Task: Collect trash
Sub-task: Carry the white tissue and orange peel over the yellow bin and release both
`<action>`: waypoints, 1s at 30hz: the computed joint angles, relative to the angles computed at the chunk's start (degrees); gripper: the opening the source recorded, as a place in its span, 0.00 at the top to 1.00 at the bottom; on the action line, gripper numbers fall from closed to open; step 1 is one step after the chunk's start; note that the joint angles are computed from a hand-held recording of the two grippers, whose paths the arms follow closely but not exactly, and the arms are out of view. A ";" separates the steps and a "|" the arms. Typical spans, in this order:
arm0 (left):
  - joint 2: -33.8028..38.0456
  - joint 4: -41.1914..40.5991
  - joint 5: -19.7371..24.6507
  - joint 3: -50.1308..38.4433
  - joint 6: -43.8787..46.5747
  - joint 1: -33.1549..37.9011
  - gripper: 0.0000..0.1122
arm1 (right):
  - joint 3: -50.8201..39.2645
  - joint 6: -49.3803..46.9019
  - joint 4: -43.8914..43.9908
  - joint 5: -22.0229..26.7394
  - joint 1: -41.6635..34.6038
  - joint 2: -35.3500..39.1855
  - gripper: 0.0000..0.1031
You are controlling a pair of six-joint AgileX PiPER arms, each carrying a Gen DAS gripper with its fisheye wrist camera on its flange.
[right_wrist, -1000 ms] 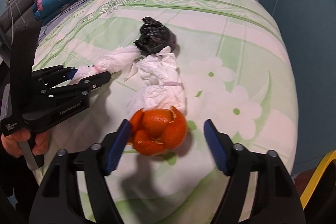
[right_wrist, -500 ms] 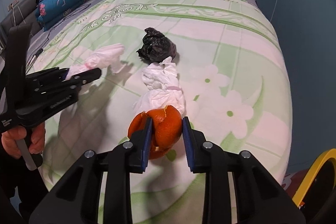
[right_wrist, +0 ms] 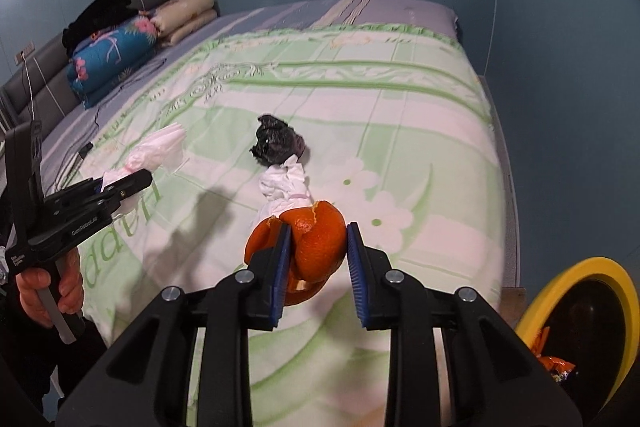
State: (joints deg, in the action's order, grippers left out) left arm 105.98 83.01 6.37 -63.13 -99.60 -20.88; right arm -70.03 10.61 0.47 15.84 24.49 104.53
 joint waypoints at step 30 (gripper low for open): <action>-8.29 -3.99 9.01 -7.26 5.34 -24.77 0.81 | 25.67 -2.98 -1.06 -2.10 -16.48 -33.44 0.75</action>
